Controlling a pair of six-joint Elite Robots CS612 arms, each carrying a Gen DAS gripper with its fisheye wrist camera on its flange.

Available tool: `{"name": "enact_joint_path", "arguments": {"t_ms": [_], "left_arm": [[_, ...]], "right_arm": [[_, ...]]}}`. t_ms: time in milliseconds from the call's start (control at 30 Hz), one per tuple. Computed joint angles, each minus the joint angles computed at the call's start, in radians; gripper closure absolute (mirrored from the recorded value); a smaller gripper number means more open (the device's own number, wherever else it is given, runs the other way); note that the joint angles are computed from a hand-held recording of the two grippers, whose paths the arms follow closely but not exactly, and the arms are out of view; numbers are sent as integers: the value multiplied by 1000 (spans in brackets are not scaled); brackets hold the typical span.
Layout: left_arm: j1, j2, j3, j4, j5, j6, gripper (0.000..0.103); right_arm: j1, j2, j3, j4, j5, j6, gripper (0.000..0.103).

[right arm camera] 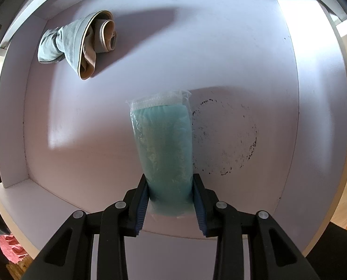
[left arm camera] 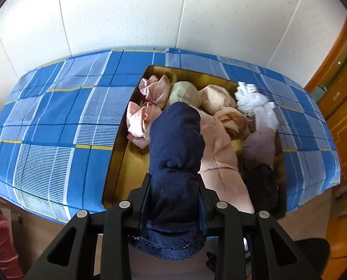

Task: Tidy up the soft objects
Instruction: 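Lower the dark blue cloth into the gold box and open the left gripper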

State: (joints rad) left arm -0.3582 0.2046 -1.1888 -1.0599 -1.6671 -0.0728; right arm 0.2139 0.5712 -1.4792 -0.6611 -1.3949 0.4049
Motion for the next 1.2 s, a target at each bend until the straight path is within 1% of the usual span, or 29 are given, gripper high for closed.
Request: {"name": "enact_joint_path", "arguments": {"t_ms": [133, 367, 533, 667, 767, 833, 900, 967, 1000, 1067, 1200], "left_arm": [[0, 1, 30, 6, 9, -26, 69], [2, -3, 71, 12, 3, -59, 69], [-5, -7, 100, 5, 34, -44, 69], [-7, -7, 117, 6, 32, -39, 69], [-13, -9, 130, 28, 33, -15, 68], [-14, -8, 130, 38, 24, 3, 63], [-14, -3, 118, 37, 28, 0, 43], [-12, 3, 100, 22, 35, -24, 32], [-7, 5, 92, 13, 22, -37, 30], [1, 6, 79, 4, 1, -60, 30], [5, 17, 40, -7, 20, -66, 29]], "right_arm": [[-4, 1, -2, 1, 6, 6, 68], [-8, -1, -2, 1, 11, 11, 68], [-12, 2, -8, 2, 15, 15, 68], [-16, 4, -12, 3, 21, 18, 68], [-18, 4, -13, 3, 25, 22, 68], [-20, 5, -15, 4, 27, 21, 68], [-21, 5, -16, 5, 28, 21, 68], [-22, 5, -15, 6, 26, 20, 68], [-22, 4, -14, 6, 25, 18, 68], [-20, 3, -13, 6, 22, 18, 68], [-16, -1, -8, 5, 17, 21, 68]]}}
